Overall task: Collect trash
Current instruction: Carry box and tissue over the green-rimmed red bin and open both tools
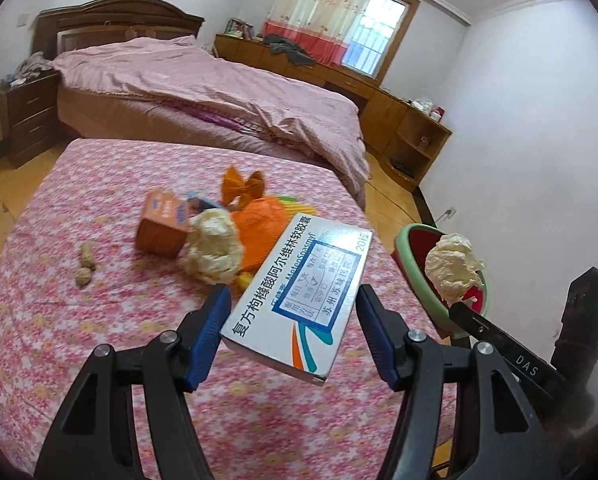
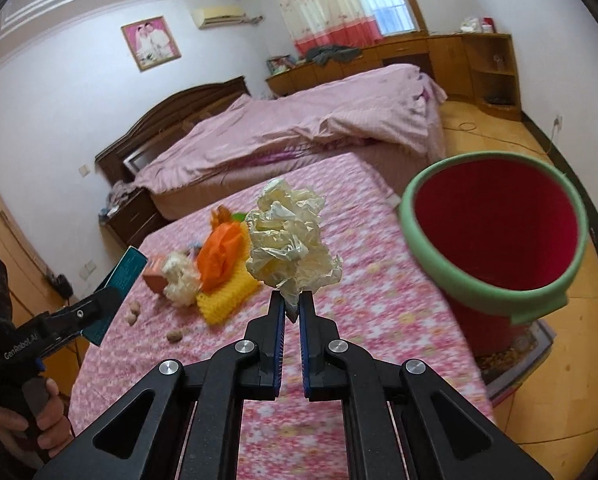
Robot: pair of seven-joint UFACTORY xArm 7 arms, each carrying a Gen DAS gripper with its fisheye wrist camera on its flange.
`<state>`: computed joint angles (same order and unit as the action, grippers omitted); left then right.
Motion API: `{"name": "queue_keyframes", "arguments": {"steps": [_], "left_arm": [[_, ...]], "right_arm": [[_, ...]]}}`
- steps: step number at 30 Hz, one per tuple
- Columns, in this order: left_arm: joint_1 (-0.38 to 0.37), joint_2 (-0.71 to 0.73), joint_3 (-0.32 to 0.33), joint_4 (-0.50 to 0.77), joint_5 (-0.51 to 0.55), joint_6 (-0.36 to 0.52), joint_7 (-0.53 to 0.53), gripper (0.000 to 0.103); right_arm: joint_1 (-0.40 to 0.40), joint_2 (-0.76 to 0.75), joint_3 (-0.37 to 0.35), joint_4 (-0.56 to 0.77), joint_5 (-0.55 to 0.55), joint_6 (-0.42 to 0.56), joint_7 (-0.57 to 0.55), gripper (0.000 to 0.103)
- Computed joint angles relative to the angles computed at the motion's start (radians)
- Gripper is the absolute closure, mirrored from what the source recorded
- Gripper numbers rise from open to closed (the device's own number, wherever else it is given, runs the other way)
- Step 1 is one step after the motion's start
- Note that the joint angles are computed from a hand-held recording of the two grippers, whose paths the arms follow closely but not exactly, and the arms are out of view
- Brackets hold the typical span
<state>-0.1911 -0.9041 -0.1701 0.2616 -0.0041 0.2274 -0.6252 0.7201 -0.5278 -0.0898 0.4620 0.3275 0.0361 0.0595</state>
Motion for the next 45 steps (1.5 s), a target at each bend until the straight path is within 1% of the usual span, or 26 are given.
{"name": "queue_keyframes", "arguments": {"steps": [3, 13, 18, 21, 22, 26, 30, 32, 35, 37, 40, 43, 45], "left_arm": [[-0.004, 0.072, -0.018, 0.043, 0.008, -0.031, 0.002, 0.039], [0.003, 0.381, -0.097, 0.247, 0.061, -0.118, 0.005, 0.039], [0.028, 0.558, -0.151, 0.381, 0.125, -0.143, -0.005, 0.039], [0.051, 0.664, -0.19, 0.472, 0.192, -0.14, -0.039, 0.039], [0.047, 0.7, -0.191, 0.501, 0.214, -0.138, -0.048, 0.039], [0.011, 0.828, -0.174, 0.605, 0.287, -0.126, -0.082, 0.039], [-0.041, 0.931, -0.137, 0.697, 0.335, -0.106, -0.081, 0.039], [-0.07, 0.976, -0.115, 0.738, 0.347, -0.092, -0.072, 0.038], [-0.109, 1.021, -0.092, 0.784, 0.326, -0.069, -0.03, 0.038], [-0.124, 1.042, -0.085, 0.806, 0.283, -0.053, 0.021, 0.038], [-0.163, 1.058, -0.05, 0.823, 0.268, -0.043, 0.038, 0.038], [-0.209, 1.067, -0.001, 0.834, 0.279, -0.033, 0.034, 0.038], [-0.226, 1.074, 0.014, 0.842, 0.27, -0.031, 0.042, 0.038]], "right_arm": [[-0.041, -0.022, 0.002, -0.009, -0.008, 0.006, 0.007, 0.096], [-0.123, -0.033, -0.058, -0.026, -0.014, -0.008, 0.006, 0.096], [-0.151, -0.014, -0.112, -0.024, -0.008, -0.014, -0.008, 0.096], [-0.157, 0.007, -0.152, -0.013, 0.003, -0.013, -0.027, 0.096], [-0.161, 0.016, -0.16, -0.009, 0.008, -0.012, -0.032, 0.096], [-0.182, 0.046, -0.186, 0.006, 0.034, 0.003, -0.055, 0.096], [-0.197, 0.077, -0.202, 0.024, 0.067, 0.008, -0.083, 0.095], [-0.188, 0.1, -0.222, 0.038, 0.089, 0.005, -0.108, 0.095], [-0.181, 0.125, -0.237, 0.053, 0.127, 0.006, -0.138, 0.093], [-0.179, 0.139, -0.237, 0.061, 0.151, 0.005, -0.154, 0.093], [-0.182, 0.151, -0.236, 0.069, 0.183, 0.01, -0.176, 0.093], [-0.186, 0.16, -0.234, 0.077, 0.218, 0.021, -0.2, 0.091], [-0.191, 0.167, -0.23, 0.084, 0.241, 0.027, -0.213, 0.09]]}}
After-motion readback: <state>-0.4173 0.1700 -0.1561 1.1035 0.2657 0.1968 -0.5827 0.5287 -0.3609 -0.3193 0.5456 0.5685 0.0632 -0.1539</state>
